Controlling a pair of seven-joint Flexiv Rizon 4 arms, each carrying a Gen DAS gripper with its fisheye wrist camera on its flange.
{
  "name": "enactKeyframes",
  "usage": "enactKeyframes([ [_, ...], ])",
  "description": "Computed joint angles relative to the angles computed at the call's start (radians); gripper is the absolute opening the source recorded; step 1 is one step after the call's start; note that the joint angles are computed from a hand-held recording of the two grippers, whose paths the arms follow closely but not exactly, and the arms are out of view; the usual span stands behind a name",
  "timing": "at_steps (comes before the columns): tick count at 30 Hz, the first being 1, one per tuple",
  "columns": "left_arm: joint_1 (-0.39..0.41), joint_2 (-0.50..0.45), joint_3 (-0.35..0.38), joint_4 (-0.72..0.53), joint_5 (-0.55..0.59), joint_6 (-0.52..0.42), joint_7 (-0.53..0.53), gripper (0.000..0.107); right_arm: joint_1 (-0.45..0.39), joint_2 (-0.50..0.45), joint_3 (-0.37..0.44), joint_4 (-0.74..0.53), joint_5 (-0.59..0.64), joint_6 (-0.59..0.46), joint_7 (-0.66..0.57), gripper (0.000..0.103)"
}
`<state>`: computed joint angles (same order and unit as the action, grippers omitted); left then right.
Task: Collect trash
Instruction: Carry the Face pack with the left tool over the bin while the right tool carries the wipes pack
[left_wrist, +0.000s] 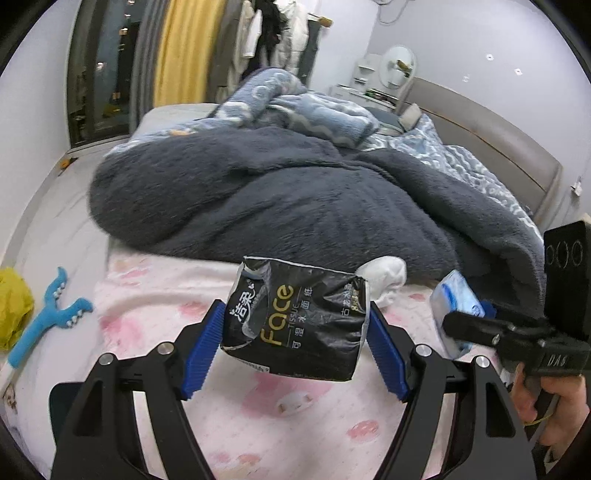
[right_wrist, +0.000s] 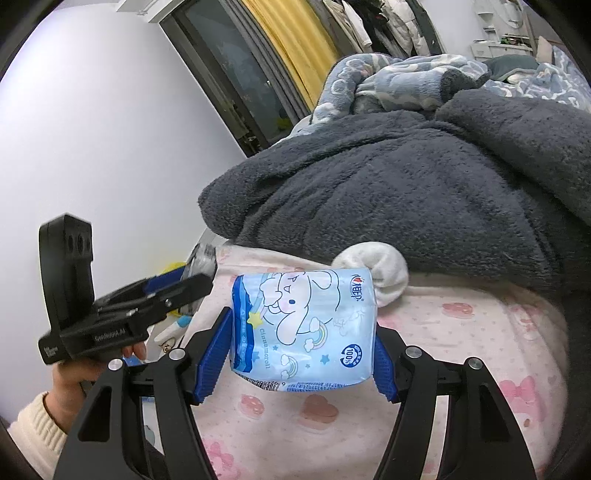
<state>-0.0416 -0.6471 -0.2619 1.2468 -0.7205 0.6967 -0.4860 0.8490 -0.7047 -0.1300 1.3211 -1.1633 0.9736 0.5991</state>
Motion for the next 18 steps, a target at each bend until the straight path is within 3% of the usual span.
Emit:
enactKeyframes([
  [7,0.02,0.038,0.01,0.073,-0.02,0.088,0.03,0.077,-0.002,-0.03,-0.011,-0.05,0.009,0.028,0.002,0.068],
  [18,0.048,0.055,0.014,0.11,-0.054,0.146,0.048,0.077,0.012,-0.103,-0.032,-0.174,0.107,0.045,-0.112,0.068],
])
